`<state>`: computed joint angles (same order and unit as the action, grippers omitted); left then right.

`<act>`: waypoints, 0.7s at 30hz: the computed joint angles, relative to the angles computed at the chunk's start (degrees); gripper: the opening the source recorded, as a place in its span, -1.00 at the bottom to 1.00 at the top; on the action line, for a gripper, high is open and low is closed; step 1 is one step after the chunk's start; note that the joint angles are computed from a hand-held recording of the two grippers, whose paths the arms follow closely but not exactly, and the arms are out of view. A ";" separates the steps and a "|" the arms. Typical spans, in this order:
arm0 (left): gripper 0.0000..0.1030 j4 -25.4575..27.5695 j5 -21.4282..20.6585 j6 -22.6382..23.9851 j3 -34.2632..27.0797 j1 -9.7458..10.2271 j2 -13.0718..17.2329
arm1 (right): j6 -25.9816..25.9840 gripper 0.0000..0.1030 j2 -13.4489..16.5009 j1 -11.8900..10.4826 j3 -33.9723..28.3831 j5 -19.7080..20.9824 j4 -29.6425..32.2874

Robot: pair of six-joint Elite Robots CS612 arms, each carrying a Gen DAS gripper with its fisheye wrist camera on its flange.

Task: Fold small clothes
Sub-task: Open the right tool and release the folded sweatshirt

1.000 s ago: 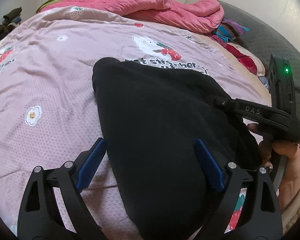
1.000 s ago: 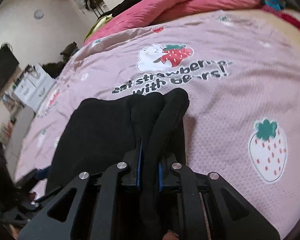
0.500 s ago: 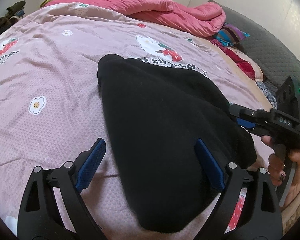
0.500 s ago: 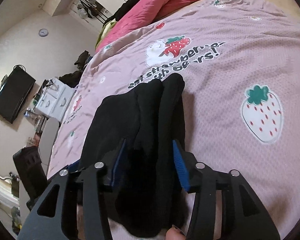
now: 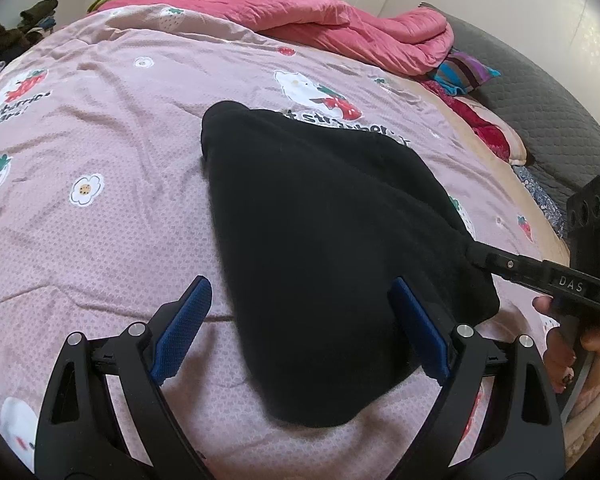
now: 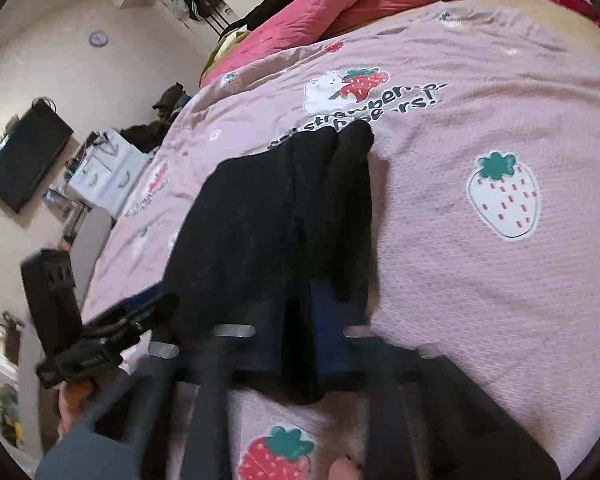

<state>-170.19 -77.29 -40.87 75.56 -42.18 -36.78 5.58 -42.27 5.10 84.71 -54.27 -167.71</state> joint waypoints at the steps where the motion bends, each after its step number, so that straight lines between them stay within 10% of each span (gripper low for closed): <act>1: 0.63 -0.01 0.20 0.09 0.08 -0.10 -0.07 | 0.20 -0.79 -0.03 0.00 0.17 -0.44 -0.50; 6: 0.63 0.16 0.13 0.30 0.47 -0.33 -0.25 | -2.42 -0.73 -0.40 1.00 0.56 -6.75 1.53; 10: 0.63 0.36 0.56 0.35 0.87 -0.52 -0.48 | 0.41 -0.05 -0.72 0.98 1.78 -8.65 -1.39; 21: 0.71 -0.68 0.80 0.21 2.46 -0.99 -1.39 | 3.60 0.72 -2.66 1.89 7.87 -17.56 -19.37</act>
<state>-170.87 -76.49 -40.66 78.02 -43.17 -38.17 9.18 -44.93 7.00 92.58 -71.83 -187.08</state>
